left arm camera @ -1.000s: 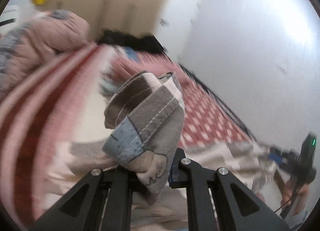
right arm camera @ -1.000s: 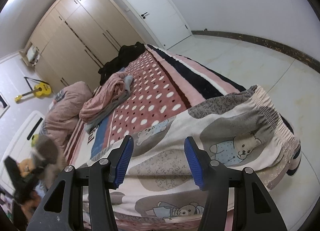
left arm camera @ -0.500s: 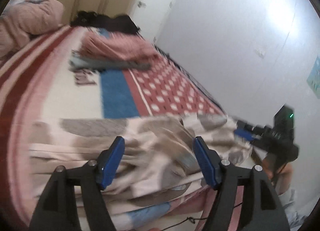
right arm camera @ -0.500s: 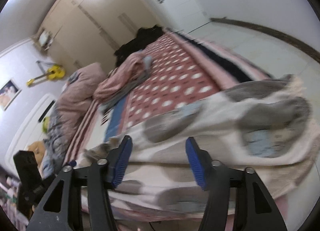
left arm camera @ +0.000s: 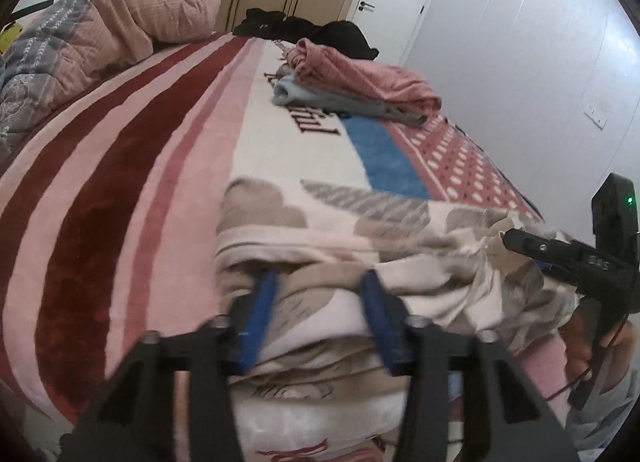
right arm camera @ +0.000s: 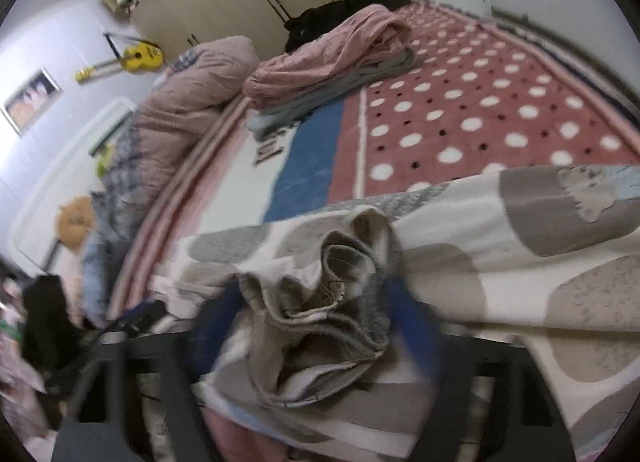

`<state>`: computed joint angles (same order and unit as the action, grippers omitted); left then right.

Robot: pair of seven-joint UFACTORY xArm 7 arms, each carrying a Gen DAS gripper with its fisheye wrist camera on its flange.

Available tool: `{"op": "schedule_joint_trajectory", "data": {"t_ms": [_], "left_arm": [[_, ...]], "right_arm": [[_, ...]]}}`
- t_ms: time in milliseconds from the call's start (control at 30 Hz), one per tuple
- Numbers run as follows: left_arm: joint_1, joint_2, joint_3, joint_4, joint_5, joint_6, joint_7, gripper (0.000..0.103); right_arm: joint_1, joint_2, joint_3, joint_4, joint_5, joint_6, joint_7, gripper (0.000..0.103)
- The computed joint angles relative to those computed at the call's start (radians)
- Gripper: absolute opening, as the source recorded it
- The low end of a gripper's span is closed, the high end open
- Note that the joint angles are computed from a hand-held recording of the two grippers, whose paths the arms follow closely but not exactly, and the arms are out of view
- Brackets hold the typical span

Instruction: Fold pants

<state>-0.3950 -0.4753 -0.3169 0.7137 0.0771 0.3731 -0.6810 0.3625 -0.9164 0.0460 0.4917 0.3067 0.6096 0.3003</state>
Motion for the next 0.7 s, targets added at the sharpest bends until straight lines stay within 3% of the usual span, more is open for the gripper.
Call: {"op": "schedule_joint_trajectory", "data": {"t_ms": [67,133,233,333,400,467,700], "left_arm": [[-0.018,-0.015,0.010,-0.015,-0.011,0.004,0.016,0.026],[-0.024,-0.023,0.008,-0.013,-0.010,0.022,0.028,0.025],[-0.026,-0.036,0.007,-0.003,-0.007,0.046,0.045,0.027],[-0.021,-0.056,0.003,0.004,-0.002,0.064,0.055,0.032],[-0.013,-0.065,-0.004,0.020,0.007,0.088,0.061,0.036],[-0.005,-0.074,-0.014,0.029,0.014,0.100,0.057,0.040],[0.011,-0.088,-0.034,0.042,0.029,0.122,0.034,0.046]], "right_arm": [[-0.013,-0.031,-0.006,-0.015,-0.013,0.038,0.000,0.019],[-0.040,-0.084,-0.013,-0.041,-0.030,0.088,0.004,0.012],[-0.089,-0.136,-0.026,-0.054,-0.066,0.166,0.001,0.011],[-0.107,-0.168,-0.035,-0.036,-0.091,0.197,-0.038,0.015],[-0.092,-0.162,-0.047,-0.007,-0.093,0.183,-0.091,0.031],[-0.051,-0.133,-0.061,0.031,-0.078,0.146,-0.159,0.052],[0.115,0.070,-0.072,0.157,-0.021,0.118,-0.448,0.063]]}}
